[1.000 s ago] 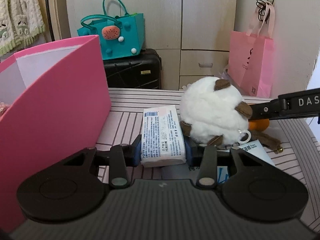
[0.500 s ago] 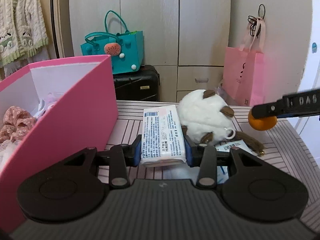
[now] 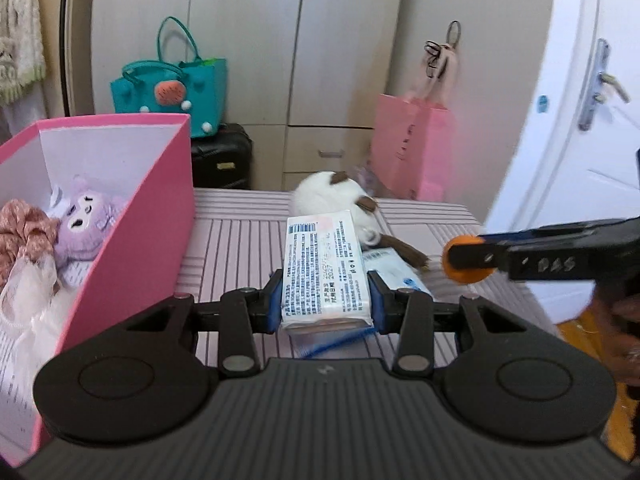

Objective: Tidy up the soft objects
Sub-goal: 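Carry the wipes packet and orange sponge over the pink box with both grippers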

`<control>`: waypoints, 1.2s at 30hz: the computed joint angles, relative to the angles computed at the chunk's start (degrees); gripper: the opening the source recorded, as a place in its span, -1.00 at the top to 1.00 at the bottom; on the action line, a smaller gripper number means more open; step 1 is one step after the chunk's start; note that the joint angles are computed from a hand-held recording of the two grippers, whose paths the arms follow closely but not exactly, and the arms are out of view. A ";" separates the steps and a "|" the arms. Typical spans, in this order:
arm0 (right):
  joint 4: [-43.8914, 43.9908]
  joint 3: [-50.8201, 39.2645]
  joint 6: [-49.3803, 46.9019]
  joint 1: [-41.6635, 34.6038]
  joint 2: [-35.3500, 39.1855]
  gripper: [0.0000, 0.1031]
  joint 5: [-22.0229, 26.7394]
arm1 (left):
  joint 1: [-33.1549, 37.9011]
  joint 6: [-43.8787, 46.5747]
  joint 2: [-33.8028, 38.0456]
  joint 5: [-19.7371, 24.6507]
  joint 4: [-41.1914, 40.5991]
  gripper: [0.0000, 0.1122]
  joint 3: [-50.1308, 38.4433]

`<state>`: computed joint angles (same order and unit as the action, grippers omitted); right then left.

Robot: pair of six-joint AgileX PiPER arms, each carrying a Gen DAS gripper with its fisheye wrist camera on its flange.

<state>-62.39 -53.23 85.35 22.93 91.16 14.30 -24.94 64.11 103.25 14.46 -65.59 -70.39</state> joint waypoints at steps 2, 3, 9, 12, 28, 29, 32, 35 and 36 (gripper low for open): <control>5.13 0.43 -4.63 0.99 -0.75 0.10 0.83 | 0.60 -0.62 -1.55 1.40 1.77 0.29 1.20; 6.42 0.68 -5.63 1.75 -1.20 0.10 1.55 | 1.05 -1.05 -2.22 2.55 2.64 0.29 1.66; 3.42 2.84 -0.12 7.27 -3.70 0.10 5.22 | 4.67 7.97 -5.26 8.59 -3.49 0.29 5.26; 2.24 3.68 3.09 10.61 -4.62 0.09 7.28 | 6.52 12.23 -6.93 10.72 -5.93 0.29 7.32; 8.12 4.12 6.43 22.93 -7.60 0.09 13.45 | 20.48 1.48 -11.59 37.28 10.22 0.29 6.90; 9.08 3.99 6.04 23.31 -7.75 0.09 13.39 | 21.20 0.08 -11.35 39.39 11.70 0.29 6.14; 11.80 3.36 4.44 24.14 -7.88 0.09 13.49 | 23.62 0.10 -12.28 43.40 13.23 0.29 6.23; 14.05 2.17 2.82 25.41 -7.61 0.09 14.15 | 26.27 0.35 -13.79 46.46 14.61 0.29 6.13; 15.59 1.71 1.31 25.56 -7.60 0.09 13.94 | 27.23 0.10 -13.95 47.98 15.14 0.29 5.60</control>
<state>-46.80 -51.52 86.66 48.48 83.55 28.23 2.29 64.21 89.30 62.45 -50.45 -64.79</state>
